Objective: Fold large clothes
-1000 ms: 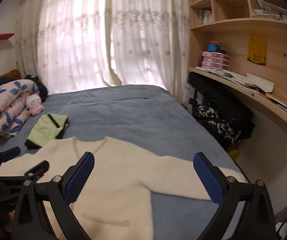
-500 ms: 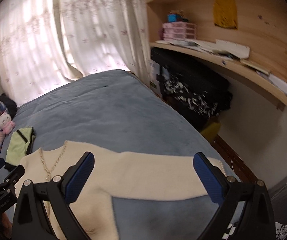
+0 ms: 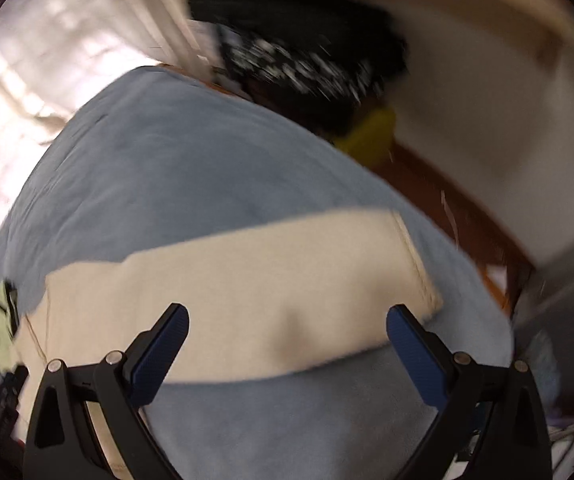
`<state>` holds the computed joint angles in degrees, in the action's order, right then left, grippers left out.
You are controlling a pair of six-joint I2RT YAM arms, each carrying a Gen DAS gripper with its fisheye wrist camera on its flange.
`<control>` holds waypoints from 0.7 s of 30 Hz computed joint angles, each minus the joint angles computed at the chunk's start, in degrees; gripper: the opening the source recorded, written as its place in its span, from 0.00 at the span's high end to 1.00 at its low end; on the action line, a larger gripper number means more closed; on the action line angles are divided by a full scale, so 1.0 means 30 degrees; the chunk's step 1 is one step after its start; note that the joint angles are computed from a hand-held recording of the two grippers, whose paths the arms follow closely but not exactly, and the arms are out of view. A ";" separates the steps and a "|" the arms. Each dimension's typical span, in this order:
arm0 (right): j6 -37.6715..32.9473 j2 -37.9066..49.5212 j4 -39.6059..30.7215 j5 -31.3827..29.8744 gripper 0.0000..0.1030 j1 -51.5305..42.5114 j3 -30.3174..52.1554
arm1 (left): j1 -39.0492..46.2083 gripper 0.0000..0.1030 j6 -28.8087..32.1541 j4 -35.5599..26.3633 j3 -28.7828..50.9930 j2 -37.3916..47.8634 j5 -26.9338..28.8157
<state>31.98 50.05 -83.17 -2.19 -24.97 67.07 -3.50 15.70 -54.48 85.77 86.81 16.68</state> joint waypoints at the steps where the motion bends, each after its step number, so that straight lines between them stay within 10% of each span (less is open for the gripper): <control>1: -0.0651 -0.0160 0.0129 -0.0857 0.05 -0.1440 -0.0684 | -0.0132 0.11 -0.0286 0.0771 -0.0613 -0.0079 0.0091; 6: -0.4484 0.0115 0.0507 -0.4759 0.09 -0.8623 -0.3372 | -0.0779 0.11 -0.0943 0.3064 -0.2148 -0.0093 -0.0063; 14: -0.4236 -0.0257 0.1949 -0.5582 0.14 -1.0126 -0.5789 | -0.2837 0.11 -0.1499 0.4696 -0.3175 0.0340 -0.0390; 21: -0.1135 -0.0320 0.3130 -0.2010 0.70 -0.5862 -0.6293 | -0.3961 0.14 -0.1837 0.4834 -0.3825 0.0201 -0.0814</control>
